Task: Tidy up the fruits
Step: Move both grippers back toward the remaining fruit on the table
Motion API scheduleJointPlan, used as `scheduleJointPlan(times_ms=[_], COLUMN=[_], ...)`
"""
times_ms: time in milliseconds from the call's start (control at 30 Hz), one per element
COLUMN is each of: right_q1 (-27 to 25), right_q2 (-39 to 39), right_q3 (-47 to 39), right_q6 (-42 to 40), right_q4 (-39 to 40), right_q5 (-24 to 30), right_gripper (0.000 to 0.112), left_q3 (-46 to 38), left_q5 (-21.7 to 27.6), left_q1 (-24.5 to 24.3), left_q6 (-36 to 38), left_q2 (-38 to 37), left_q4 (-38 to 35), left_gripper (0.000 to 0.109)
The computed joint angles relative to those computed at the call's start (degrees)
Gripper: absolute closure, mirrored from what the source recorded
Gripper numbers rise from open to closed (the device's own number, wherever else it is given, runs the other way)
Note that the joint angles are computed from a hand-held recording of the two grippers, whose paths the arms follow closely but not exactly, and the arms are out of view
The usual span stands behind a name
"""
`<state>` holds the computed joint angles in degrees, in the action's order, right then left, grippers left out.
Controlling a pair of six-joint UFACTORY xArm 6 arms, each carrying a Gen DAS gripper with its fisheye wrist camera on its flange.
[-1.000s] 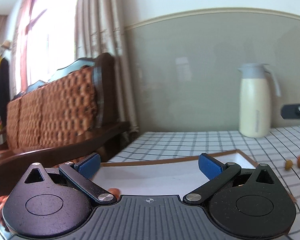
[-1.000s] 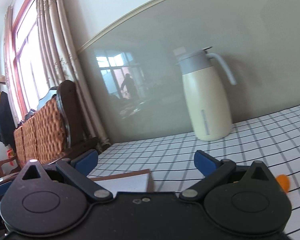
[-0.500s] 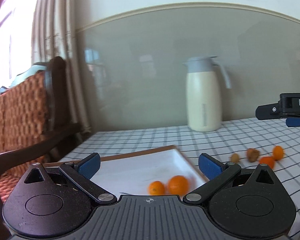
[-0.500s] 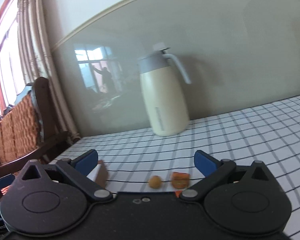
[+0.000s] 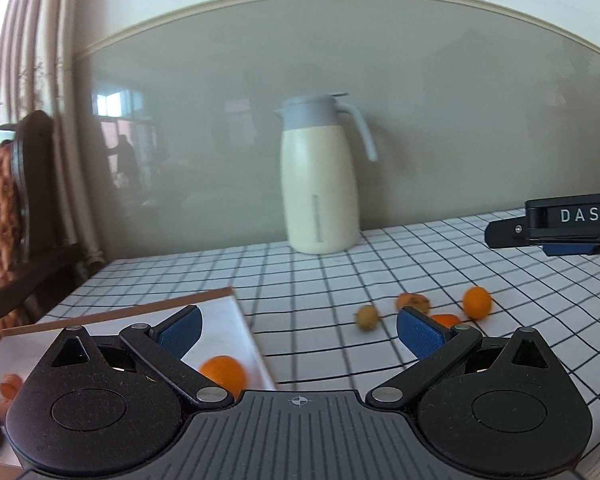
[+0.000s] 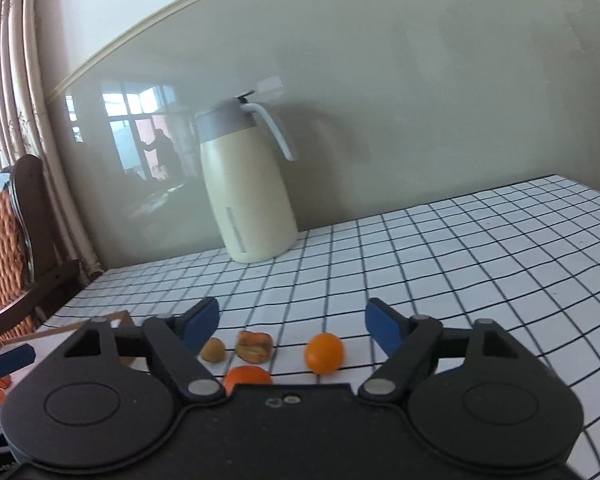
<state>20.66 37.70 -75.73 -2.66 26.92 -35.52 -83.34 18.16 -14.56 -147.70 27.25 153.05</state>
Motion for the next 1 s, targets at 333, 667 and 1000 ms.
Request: scheduleJointPlan(times_ms=[333,667,1000], right_q1=[-1.4,-2.7,-3.2], right_q2=[-1.1,-1.1,-1.4], right_q3=[1.8,1.9,2.5], right_q6=[-2.2,-1.3,-1.4], right_q4=[1.3,-0.5,0.2], right_q5=[2.6,5.0,5.3], right_gripper=[0.063,0.066,0.066], left_q3=[-8.6,-15.8,-19.6], left_q5=[-6.9,-12.3,-14.5], left_q1=[-2.2,-2.4,-2.7], left_q6=[0.0,14.4,23.3], left_q2=[6.2,12.3,15.9], left_q4=[-1.8,-16.8,-26.6], left_gripper=[0.014,0.029,0.036])
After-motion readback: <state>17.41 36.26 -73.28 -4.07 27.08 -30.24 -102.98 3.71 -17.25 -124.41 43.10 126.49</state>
